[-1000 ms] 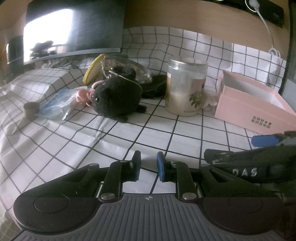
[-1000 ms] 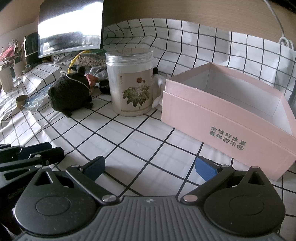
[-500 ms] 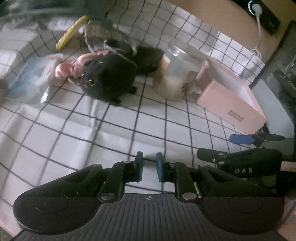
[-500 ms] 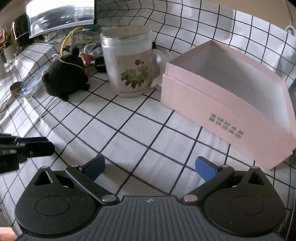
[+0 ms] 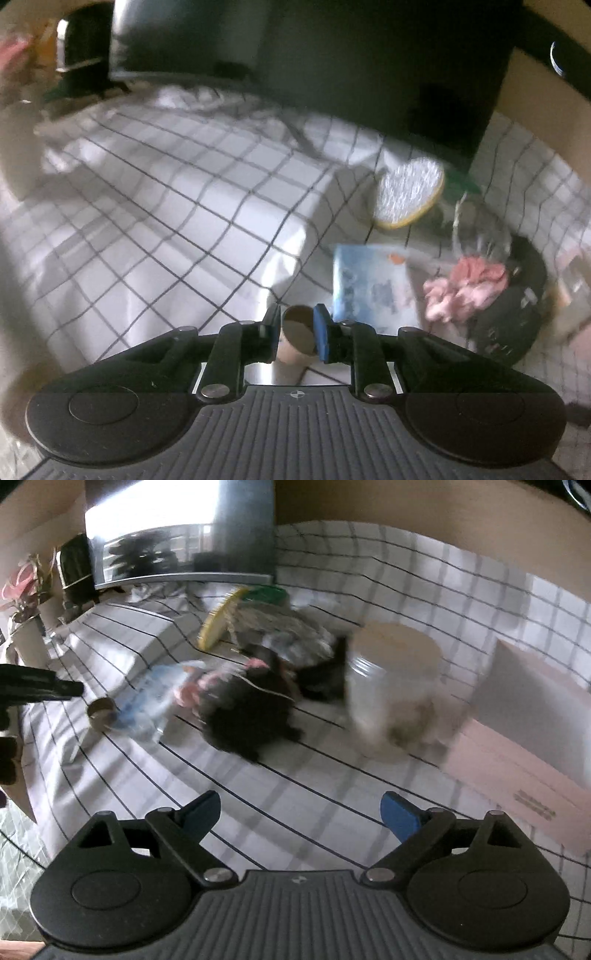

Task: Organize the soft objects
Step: 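Grasp the small wooden cylinder with the left tool, then grasp the blue wet-wipes packet with the right tool while the left tool holds the cylinder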

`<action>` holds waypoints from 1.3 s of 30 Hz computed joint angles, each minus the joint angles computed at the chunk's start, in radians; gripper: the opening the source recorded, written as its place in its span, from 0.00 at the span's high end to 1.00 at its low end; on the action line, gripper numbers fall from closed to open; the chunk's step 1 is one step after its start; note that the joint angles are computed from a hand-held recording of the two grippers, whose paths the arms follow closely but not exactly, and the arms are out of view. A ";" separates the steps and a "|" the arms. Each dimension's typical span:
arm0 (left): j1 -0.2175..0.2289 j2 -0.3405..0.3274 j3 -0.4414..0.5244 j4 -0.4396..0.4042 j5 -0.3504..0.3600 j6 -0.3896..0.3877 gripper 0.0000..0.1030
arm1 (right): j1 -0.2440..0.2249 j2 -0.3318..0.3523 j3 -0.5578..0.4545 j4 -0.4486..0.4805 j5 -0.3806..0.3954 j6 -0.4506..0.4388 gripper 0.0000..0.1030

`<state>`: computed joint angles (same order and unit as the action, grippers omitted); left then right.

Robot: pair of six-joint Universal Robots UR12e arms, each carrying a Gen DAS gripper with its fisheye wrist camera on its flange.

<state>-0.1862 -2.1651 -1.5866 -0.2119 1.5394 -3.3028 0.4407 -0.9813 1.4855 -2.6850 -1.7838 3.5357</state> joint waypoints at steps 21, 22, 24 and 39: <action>0.098 -0.011 -0.076 0.143 -0.236 0.125 0.90 | 0.062 0.203 -0.362 0.115 -0.054 -0.081 0.09; 0.104 -0.005 -0.086 0.167 -0.233 0.103 0.90 | 0.060 0.216 -0.384 0.126 -0.040 -0.083 0.09; 0.113 0.002 -0.094 0.199 -0.230 0.079 0.90 | 0.056 0.248 -0.431 0.137 -0.009 -0.075 0.09; 0.163 0.035 -0.148 0.240 -0.215 -0.030 0.90 | 0.061 0.474 -0.789 0.419 -0.013 0.029 0.09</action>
